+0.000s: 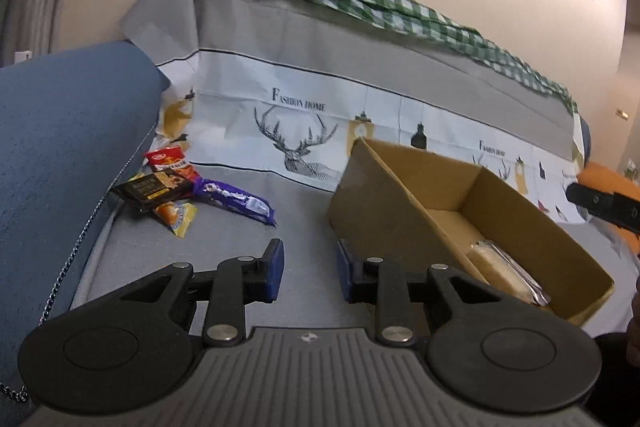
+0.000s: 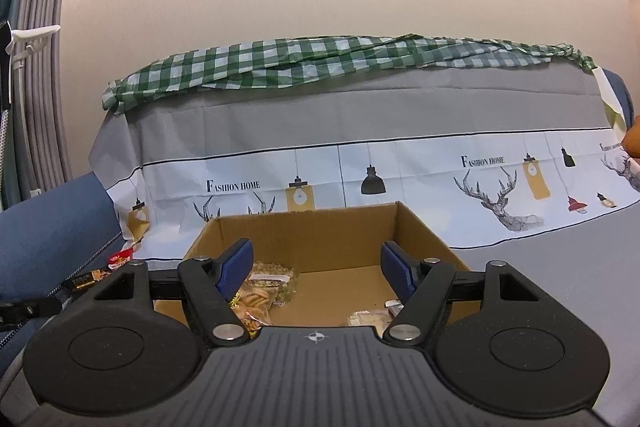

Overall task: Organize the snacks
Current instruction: 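Move both open tools back to the remaining snacks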

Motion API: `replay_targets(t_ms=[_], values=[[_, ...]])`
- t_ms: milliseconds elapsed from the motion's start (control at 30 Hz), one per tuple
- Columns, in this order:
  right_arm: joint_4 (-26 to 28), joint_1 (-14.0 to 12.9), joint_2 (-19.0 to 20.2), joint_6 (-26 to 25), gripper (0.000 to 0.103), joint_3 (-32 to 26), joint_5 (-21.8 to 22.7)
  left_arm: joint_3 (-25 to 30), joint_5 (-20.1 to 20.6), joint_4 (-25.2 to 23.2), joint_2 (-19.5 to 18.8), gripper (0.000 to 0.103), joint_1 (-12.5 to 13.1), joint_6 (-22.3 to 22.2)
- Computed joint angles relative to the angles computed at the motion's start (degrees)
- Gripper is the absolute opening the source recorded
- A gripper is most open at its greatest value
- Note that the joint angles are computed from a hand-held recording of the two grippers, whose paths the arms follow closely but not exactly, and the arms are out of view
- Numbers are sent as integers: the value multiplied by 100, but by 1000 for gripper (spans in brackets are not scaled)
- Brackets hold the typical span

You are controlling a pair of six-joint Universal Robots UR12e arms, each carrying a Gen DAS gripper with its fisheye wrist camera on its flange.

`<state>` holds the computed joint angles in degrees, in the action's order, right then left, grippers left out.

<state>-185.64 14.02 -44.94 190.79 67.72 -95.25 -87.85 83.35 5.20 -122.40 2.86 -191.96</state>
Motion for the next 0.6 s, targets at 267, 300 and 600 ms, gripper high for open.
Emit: replay_targets(t_ms=[267, 300, 600], values=[[193, 34, 61, -103, 40, -139, 16, 113, -235, 186, -150, 32, 36, -79], [216, 30, 63, -124, 34, -144, 84, 155, -226, 196, -193, 32, 47, -207], [1292, -45, 37, -611, 34, -374, 998, 609, 137, -107, -565, 32, 125, -1354]])
